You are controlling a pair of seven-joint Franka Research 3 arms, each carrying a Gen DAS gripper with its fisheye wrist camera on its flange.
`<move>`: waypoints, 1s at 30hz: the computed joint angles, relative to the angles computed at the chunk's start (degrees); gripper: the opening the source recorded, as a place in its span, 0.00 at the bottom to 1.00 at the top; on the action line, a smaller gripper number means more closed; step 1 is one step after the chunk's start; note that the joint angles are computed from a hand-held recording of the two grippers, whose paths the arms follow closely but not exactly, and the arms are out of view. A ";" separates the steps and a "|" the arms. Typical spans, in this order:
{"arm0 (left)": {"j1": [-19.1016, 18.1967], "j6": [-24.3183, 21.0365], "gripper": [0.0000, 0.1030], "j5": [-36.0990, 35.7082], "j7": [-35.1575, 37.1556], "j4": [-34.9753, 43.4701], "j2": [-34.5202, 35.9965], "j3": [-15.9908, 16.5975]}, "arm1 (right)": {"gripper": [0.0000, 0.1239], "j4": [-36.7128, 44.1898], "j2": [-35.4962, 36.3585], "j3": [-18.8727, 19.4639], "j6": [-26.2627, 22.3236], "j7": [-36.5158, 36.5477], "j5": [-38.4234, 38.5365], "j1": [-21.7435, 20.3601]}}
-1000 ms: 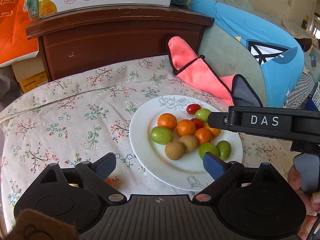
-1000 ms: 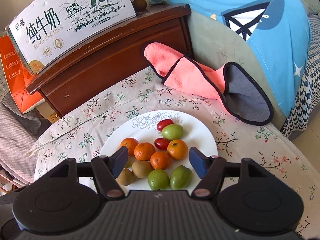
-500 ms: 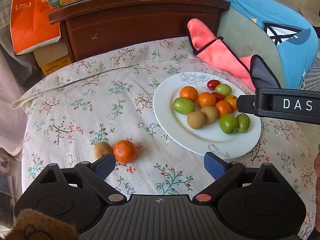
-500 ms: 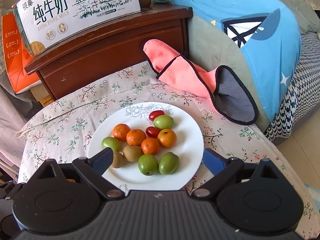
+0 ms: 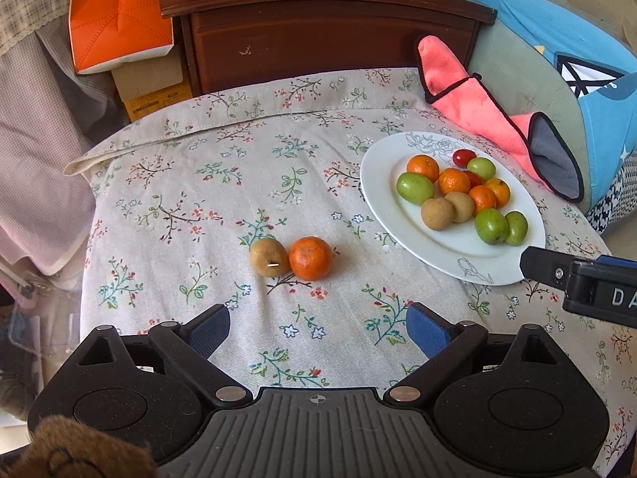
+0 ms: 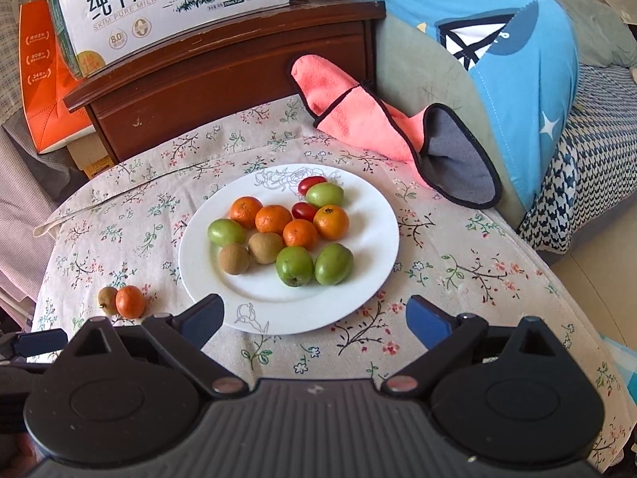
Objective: Organize fruits
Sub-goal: 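Grasp the last mandarin with the right tool while the left tool grasps the brown kiwi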
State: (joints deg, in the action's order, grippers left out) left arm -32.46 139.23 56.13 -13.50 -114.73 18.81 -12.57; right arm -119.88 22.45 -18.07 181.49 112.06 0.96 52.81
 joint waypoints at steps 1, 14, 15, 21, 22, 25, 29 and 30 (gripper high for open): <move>0.00 -0.13 0.94 0.26 -0.92 -0.95 -0.80 0.20 | 0.79 -0.63 -0.37 0.51 0.33 -0.52 -0.21 -0.19; 5.64 -0.24 0.94 -0.29 -13.59 -11.60 -8.75 -0.80 | 0.78 -2.57 0.12 28.03 7.54 -19.45 0.98 -21.47; 5.84 -0.46 0.94 -0.46 -13.83 -11.69 -8.80 -0.96 | 0.78 -2.38 0.52 29.05 7.93 -20.66 1.01 -22.11; 6.52 -0.62 0.94 -0.22 -16.36 -12.41 -9.23 -1.36 | 0.71 0.23 4.03 32.64 10.52 -27.58 1.62 -23.69; 6.61 -0.50 0.94 -0.14 -16.61 -12.46 -9.21 -1.40 | 0.69 0.95 4.80 33.50 10.47 -28.58 1.72 -24.29; 6.77 -0.83 0.94 -0.63 -16.33 -12.13 -8.83 -1.52 | 0.63 3.23 7.11 35.95 10.23 -31.41 2.26 -25.99; 6.86 -1.09 0.94 -1.10 -16.81 -11.98 -8.50 -1.42 | 0.58 7.20 10.76 39.83 9.03 -34.27 2.96 -28.95; 6.90 -1.00 0.94 -1.16 -16.99 -12.00 -8.43 -1.37 | 0.58 8.12 11.56 40.69 8.64 -34.92 3.15 -29.60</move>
State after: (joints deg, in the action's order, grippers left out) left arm -25.56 138.23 54.96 -30.48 -126.73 10.39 -13.94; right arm -111.76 34.02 22.62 190.13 77.14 4.11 23.22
